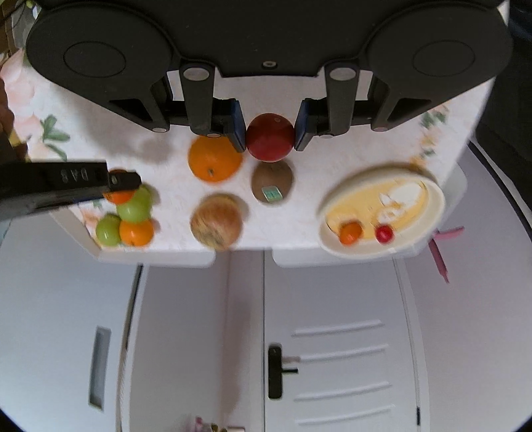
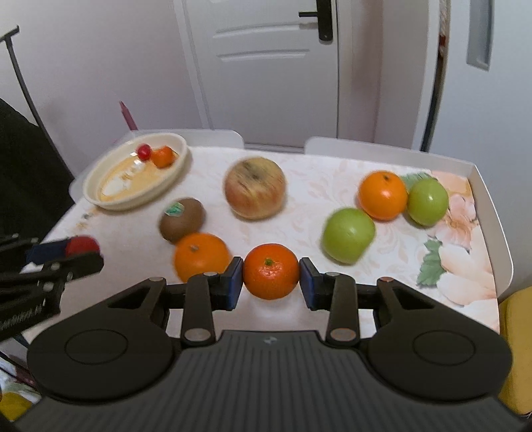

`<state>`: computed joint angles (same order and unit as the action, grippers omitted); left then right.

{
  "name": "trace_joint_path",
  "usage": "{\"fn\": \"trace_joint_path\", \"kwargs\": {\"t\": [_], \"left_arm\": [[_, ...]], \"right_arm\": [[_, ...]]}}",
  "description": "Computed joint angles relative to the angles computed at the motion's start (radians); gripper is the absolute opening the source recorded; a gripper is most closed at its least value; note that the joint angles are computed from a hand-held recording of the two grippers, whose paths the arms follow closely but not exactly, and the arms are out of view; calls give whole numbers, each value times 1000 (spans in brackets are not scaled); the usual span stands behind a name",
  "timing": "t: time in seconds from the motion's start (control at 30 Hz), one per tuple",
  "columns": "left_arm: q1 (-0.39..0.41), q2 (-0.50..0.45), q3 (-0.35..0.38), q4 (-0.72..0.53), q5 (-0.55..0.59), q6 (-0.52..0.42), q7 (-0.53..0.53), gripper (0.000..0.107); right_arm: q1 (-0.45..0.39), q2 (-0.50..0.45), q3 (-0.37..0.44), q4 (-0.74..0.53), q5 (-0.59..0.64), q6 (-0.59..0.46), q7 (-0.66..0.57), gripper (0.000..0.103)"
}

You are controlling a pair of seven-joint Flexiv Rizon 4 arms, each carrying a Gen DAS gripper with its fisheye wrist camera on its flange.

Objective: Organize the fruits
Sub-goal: 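Carry the tomato and tangerine over the duck dish with both tools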

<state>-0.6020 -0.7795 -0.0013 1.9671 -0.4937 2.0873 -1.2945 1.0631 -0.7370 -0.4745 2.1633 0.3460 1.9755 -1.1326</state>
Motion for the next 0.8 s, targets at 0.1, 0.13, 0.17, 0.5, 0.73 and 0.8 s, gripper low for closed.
{"fn": "trace_joint_path", "kwargs": {"t": [0.1, 0.13, 0.17, 0.5, 0.73, 0.8], "left_arm": [[31, 28, 0, 1, 21, 2, 3, 34], [45, 36, -2, -2, 30, -1, 5, 34], [59, 43, -4, -5, 40, -6, 7, 34], [245, 76, -45, -71, 182, -117, 20, 34], [407, 30, -121, -182, 306, -213, 42, 34], [448, 6, -147, -224, 333, -246, 59, 34]], "right_arm": [[48, 21, -43, -15, 0, -37, 8, 51], [66, 23, -61, -22, -2, -49, 16, 51], [82, 25, -79, -33, -7, -64, 27, 51], [130, -26, -171, -195, -134, -205, 212, 51], [100, -122, -184, -367, -240, -331, 361, 51], [79, -148, -174, -418, -268, -365, 403, 51]]}}
